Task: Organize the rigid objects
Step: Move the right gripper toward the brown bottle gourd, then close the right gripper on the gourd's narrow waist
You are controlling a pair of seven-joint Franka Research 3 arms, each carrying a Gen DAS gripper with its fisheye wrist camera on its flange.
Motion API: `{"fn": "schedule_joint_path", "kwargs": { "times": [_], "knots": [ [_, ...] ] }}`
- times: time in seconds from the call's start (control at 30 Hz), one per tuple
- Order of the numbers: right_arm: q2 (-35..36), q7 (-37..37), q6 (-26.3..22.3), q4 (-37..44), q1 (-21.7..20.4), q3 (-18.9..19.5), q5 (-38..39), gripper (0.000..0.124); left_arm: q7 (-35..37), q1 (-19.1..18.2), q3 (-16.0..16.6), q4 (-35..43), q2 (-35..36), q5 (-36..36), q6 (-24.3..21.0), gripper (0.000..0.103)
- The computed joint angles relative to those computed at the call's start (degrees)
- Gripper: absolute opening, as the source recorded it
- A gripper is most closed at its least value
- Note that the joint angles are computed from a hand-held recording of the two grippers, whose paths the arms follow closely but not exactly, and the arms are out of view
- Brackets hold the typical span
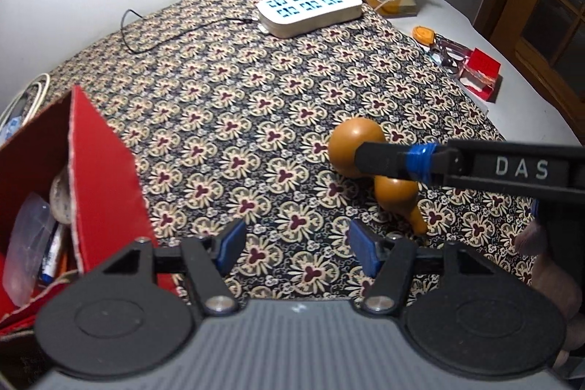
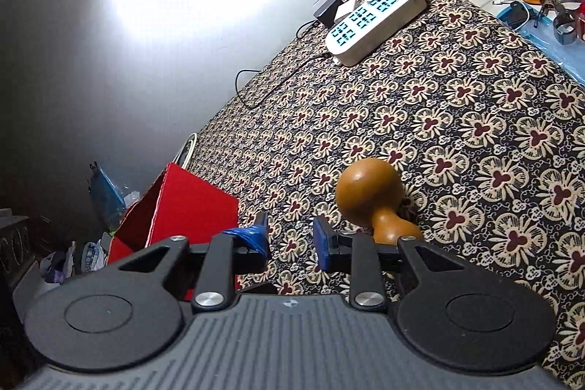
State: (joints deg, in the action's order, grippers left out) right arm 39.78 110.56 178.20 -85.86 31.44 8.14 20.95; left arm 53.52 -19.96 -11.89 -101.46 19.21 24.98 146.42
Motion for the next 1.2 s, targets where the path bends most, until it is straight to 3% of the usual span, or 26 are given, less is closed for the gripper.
{"fn": "schedule_joint_path", "kwargs": {
  "times": [0.27,0.47,0.7,0.87,1.1,1.2],
  "knots": [
    [0.16,5.17,-2.41,-0.99,2.17,-6.23,-1.46,0.01,8.84,3.3,-3.35,1.16,4.28,-9.97,4.3,0.065],
    [2.2,7.35,-5.59,1.08,1.07,-6.66,-3.49,0.009,15.77,5.83,-6.04,2.43,7.44,-17.58,6.45,0.066],
    [5.66,2.66,-8.36,5.61,-5.48,1.59,-0.64,0.008,22.81,7.6,-8.41,4.24,9.96,-23.83,8.02,0.067],
    [9.41,-1.56,-11.86,11.16,-8.38,6.01,3.33,0.008,23.15,7.18,-7.39,6.2,11.43,-25.1,7.11,0.067],
    [17.52,-5.28,-21.99,24.98,-8.82,7.86,7.29,0.009,23.52,7.7,-6.97,7.36,12.61,-25.96,7.19,0.067],
    [21.66,-4.42,-25.92,32.41,-7.09,6.6,7.3,0.01,24.38,8.46,-7.4,7.45,13.0,-26.64,7.67,0.067]
  ]
}}
